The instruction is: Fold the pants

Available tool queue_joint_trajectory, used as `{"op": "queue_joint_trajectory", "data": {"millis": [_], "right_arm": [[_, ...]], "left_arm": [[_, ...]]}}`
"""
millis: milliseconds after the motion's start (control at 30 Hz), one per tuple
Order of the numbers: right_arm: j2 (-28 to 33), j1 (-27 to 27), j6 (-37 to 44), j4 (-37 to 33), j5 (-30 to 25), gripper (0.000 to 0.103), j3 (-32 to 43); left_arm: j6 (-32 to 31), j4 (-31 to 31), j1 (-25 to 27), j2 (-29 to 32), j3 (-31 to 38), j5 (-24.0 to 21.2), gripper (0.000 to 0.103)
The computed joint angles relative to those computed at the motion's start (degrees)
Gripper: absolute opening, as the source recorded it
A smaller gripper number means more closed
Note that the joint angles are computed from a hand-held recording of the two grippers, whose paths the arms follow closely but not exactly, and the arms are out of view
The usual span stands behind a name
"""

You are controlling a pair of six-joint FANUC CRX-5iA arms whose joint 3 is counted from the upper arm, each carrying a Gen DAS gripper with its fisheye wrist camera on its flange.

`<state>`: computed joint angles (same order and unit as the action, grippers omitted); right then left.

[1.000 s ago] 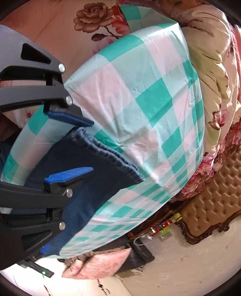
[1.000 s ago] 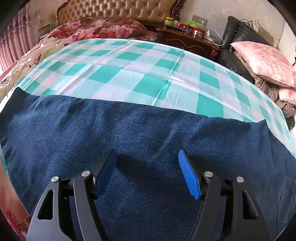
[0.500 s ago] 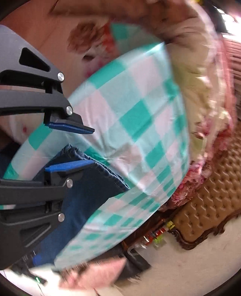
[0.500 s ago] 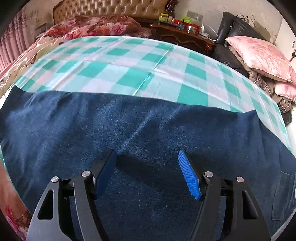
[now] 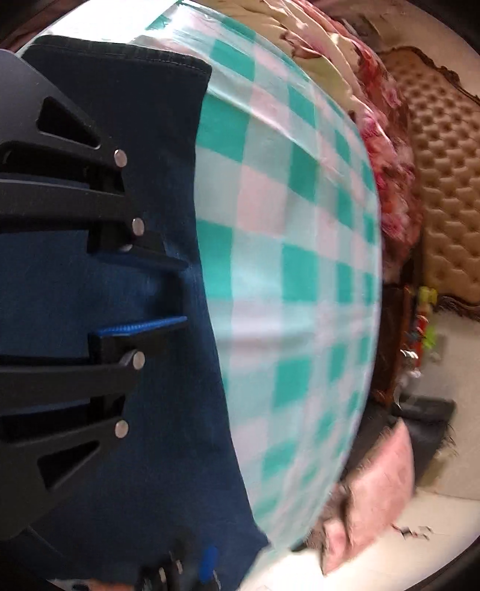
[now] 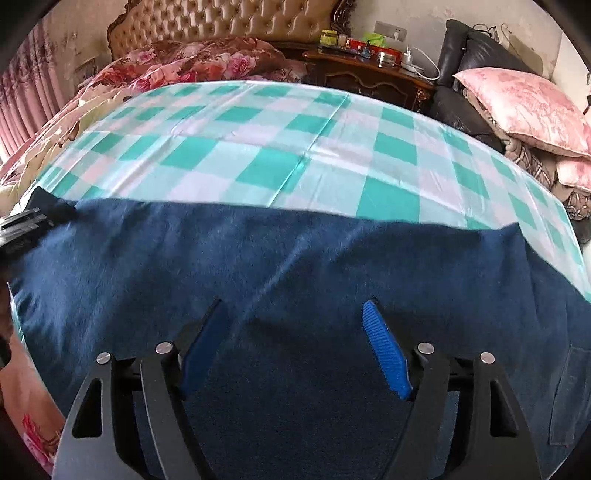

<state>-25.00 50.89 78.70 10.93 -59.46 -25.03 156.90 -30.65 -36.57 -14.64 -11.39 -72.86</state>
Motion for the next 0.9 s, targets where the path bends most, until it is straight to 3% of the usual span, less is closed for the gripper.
{"op": "queue_joint_trajectory", "data": {"millis": [133, 267, 333, 467, 600, 700, 900], "right_arm": [[0.5, -0.3, -0.9, 1.6, 1.6, 0.073, -0.1], [1.7, -1.4, -0.9, 1.2, 1.9, 0.073, 0.0], [1.8, -1.5, -1.0, 1.2, 2.1, 0.073, -0.4], [1.3, -1.0, -1.3, 2.3, 2.8, 0.073, -1.4], [1.2, -0.9, -1.2, 2.6, 3.0, 0.073, -1.7], [1.3, -1.4, -0.7, 1.8, 3.1, 0.073, -1.4], [1.3, -1.4, -0.8, 2.0, 3.1, 0.073, -1.5]], "left_arm": [[6.0, -7.5, -4.6, 2.1, 3.4, -14.5, 0.024], [7.8, -11.9, -12.1, 4.0, 6.3, -19.3, 0.041], [8.7, -11.9, -14.1, 4.8, 7.2, -20.5, 0.043], [16.8, -10.1, -16.7, 3.9, 7.4, -22.6, 0.052], [28.4, -10.5, -20.1, 4.0, 8.0, -34.6, 0.052], [38.0, -7.2, -19.7, -0.6, 3.6, -36.5, 0.051], [42.5, -4.3, -19.4, -7.6, -2.6, -31.0, 0.051]]}}
